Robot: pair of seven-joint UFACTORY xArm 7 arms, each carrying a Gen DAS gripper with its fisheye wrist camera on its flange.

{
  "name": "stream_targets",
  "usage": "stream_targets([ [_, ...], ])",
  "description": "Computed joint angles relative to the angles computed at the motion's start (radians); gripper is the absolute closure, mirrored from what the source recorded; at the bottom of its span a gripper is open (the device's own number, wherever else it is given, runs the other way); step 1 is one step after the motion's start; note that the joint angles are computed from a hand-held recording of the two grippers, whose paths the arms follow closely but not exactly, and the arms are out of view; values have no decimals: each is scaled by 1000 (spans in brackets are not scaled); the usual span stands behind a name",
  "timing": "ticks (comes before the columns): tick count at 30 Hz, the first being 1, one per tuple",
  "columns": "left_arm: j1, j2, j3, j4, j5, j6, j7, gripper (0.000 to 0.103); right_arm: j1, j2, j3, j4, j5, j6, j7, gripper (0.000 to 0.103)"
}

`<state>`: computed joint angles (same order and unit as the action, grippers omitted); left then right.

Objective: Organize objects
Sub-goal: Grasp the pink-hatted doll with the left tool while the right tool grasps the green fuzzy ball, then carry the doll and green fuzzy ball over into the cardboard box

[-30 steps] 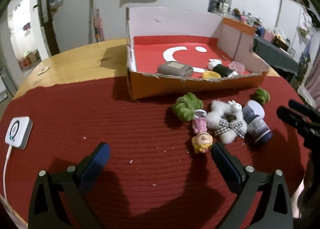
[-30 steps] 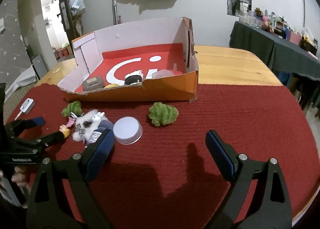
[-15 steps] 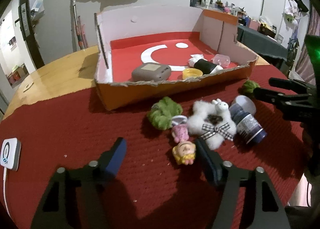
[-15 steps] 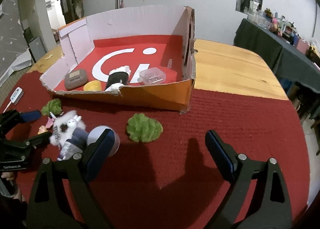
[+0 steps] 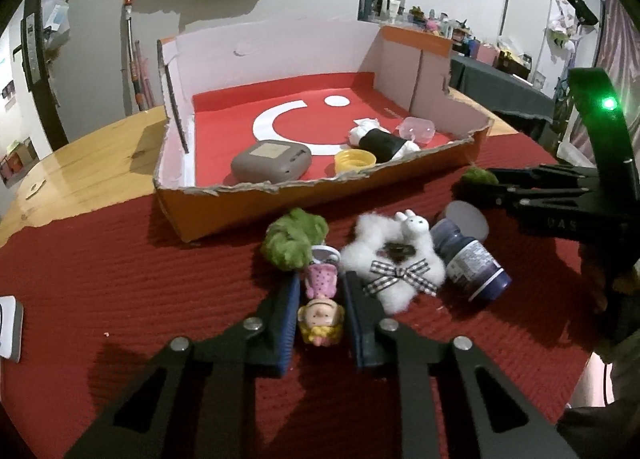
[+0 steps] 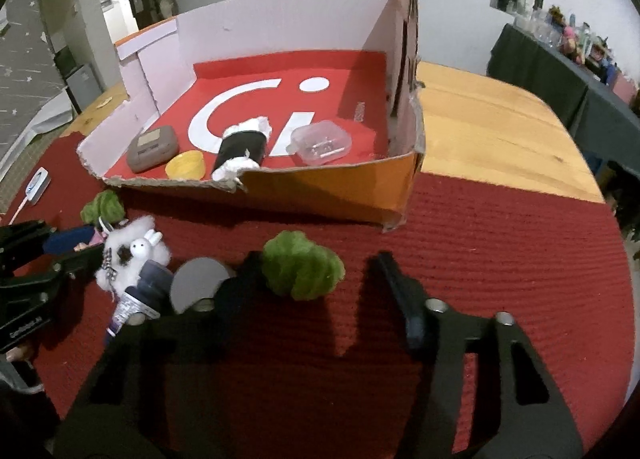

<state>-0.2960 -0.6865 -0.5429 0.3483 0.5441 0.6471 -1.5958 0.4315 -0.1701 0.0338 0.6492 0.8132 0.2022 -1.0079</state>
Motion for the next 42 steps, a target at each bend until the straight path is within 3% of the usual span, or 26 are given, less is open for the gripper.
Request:
stream_targets([
  [1, 0, 1, -7, 5, 2, 11, -1, 80, 11, -7, -16, 3, 33, 25, -39, 73],
  [12, -42, -98, -33, 17, 1, 75, -1, 80, 67, -136, -48, -68, 140, 21, -141, 74],
  [26, -49, -138, -75, 48, -12, 139, 4, 80, 168, -275, -119, -141, 70, 21, -80, 74],
  [36, -38, -135, -78, 58, -3, 130, -3, 80, 217, -299, -166, -151, 40, 27, -50, 74],
  [42, 6, -152, -50, 70, 32, 82, 27, 80, 243, -295, -182, -114, 64, 38, -73, 74],
])
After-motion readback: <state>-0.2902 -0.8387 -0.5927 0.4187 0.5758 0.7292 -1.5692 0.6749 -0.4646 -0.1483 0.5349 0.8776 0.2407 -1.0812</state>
